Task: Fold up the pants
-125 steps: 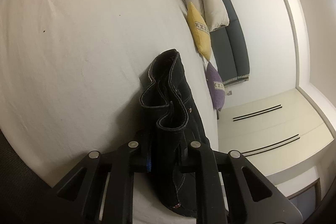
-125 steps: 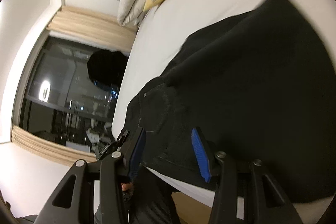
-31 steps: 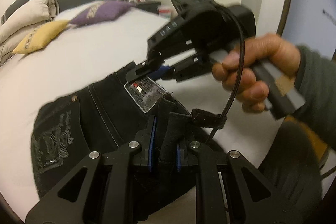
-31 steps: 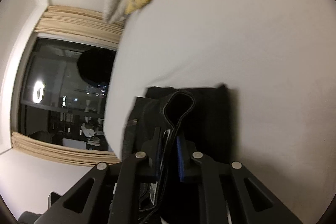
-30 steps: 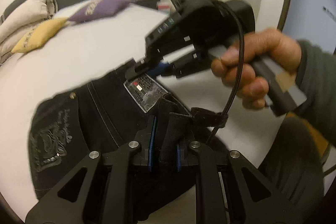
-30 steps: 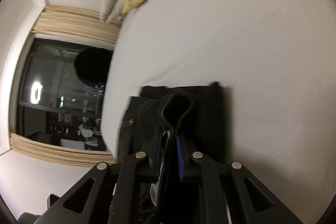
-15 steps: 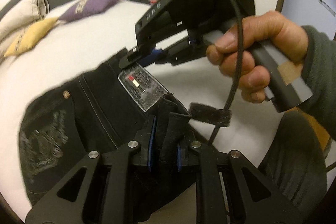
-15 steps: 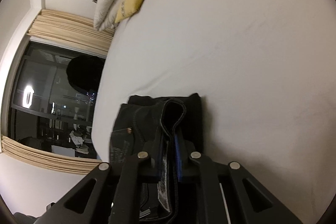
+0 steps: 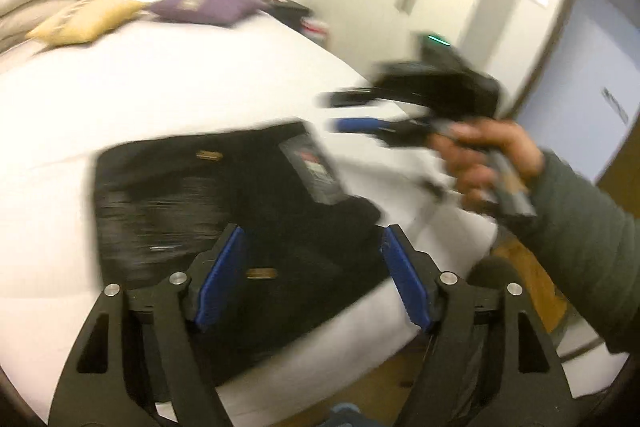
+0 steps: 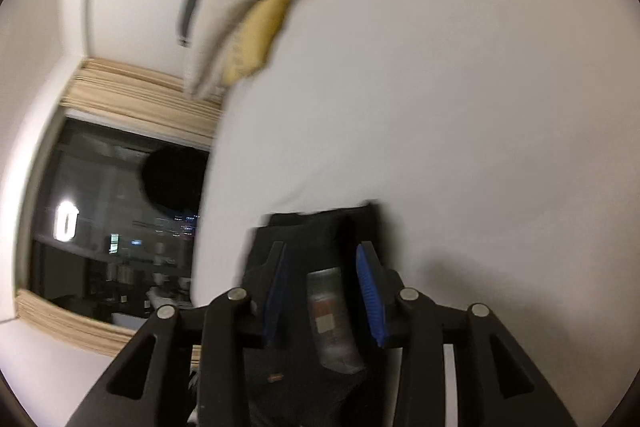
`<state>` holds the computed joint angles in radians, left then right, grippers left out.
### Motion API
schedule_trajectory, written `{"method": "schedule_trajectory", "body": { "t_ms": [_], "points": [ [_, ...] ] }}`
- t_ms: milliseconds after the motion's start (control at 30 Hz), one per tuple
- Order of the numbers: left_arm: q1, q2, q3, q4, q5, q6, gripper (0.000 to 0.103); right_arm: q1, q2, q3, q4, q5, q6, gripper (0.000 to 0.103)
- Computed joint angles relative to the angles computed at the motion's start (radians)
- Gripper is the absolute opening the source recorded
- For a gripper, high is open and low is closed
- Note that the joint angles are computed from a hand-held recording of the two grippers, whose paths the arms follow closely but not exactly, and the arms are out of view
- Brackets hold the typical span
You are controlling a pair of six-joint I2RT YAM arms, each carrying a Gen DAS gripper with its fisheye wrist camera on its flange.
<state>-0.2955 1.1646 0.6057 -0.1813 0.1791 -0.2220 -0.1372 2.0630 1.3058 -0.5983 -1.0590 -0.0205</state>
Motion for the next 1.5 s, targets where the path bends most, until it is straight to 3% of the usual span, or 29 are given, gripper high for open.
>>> {"method": "schedule_trajectory", "body": {
  "t_ms": [67,167,300,367,400,467,500,567,600,667,733,833,900,1033,1133,1167,1233,1267,1300,1367,1400,1433,1500],
  "points": [
    [0.152,-0.023,-0.017,-0.02,0.08,0.04,0.07,0.008,-0.069,-0.07,-0.005,-0.108,-0.029,0.039],
    [0.308,0.03,-0.044,0.036,0.152,0.068,0.07,0.077,-0.14,-0.195,-0.001,-0.197,-0.08,0.039],
    [0.322,0.172,-0.082,0.123,0.157,0.095,0.07,0.168,-0.11,-0.364,0.168,-0.127,0.0,0.038],
    [0.293,0.249,-0.113,0.208,0.115,0.096,0.07,0.157,-0.076,-0.442,0.321,-0.053,0.069,0.006],
    [0.287,0.275,-0.137,0.268,0.101,0.097,0.07,0.136,-0.061,-0.455,0.353,-0.046,0.098,0.0],
    [0.289,0.304,-0.163,0.343,0.094,0.106,0.07,0.088,-0.032,-0.445,0.327,-0.079,0.078,0.0],
    [0.292,0.316,-0.156,0.348,0.093,0.111,0.07,0.076,-0.05,-0.438,0.284,-0.037,0.042,0.0],
    [0.277,0.29,-0.139,0.299,0.075,0.105,0.07,0.056,-0.078,-0.4,0.166,-0.002,-0.036,0.002],
    [0.269,0.233,-0.142,0.263,0.06,0.092,0.07,0.052,-0.108,-0.387,0.13,0.022,-0.041,0.008],
    [0.239,0.064,-0.194,0.242,0.039,0.086,0.07,0.069,-0.161,-0.352,0.093,0.006,-0.034,0.009],
    [0.183,-0.013,-0.218,0.24,-0.005,0.086,0.07,0.115,-0.187,-0.308,0.071,-0.017,-0.022,0.02],
    [0.153,0.095,-0.219,0.298,-0.015,0.099,0.07,0.275,-0.13,-0.124,0.038,-0.026,0.041,0.04],
    [0.127,0.202,-0.228,0.367,-0.03,0.082,0.07,0.376,-0.004,0.085,-0.086,-0.026,-0.006,0.041],
    [0.078,0.276,-0.235,0.444,-0.074,0.088,0.07,0.523,0.221,0.375,-0.142,0.011,0.043,0.041],
    [0.083,0.321,-0.244,0.498,-0.072,0.076,0.07,0.574,0.381,0.54,-0.119,0.069,0.134,0.038],
    [0.08,0.336,-0.247,0.518,-0.077,0.073,0.07,0.574,0.429,0.566,-0.069,0.088,0.198,0.031],
    [0.079,0.364,-0.243,0.546,-0.076,0.07,0.07,0.554,0.469,0.565,-0.001,0.079,0.293,0.0],
    [0.065,0.366,-0.244,0.55,-0.082,0.06,0.07,0.539,0.479,0.563,0.015,0.069,0.325,0.0],
    [0.061,0.366,-0.24,0.543,-0.085,0.059,0.07,0.524,0.462,0.539,0.018,0.049,0.315,0.002],
    [0.049,0.332,-0.252,0.522,-0.101,0.053,0.07,0.493,0.392,0.476,-0.022,0.034,0.225,0.02],
    [0.04,0.332,-0.254,0.527,-0.109,0.039,0.07,0.466,0.336,0.407,-0.014,0.011,0.198,0.039],
    [0.038,0.337,-0.254,0.532,-0.113,0.034,0.07,0.438,0.285,0.337,0.01,-0.017,0.186,0.05],
    [0.026,0.346,-0.258,0.545,-0.127,0.024,0.07,0.348,0.152,0.138,0.065,-0.114,0.105,0.053]
  ]
}}
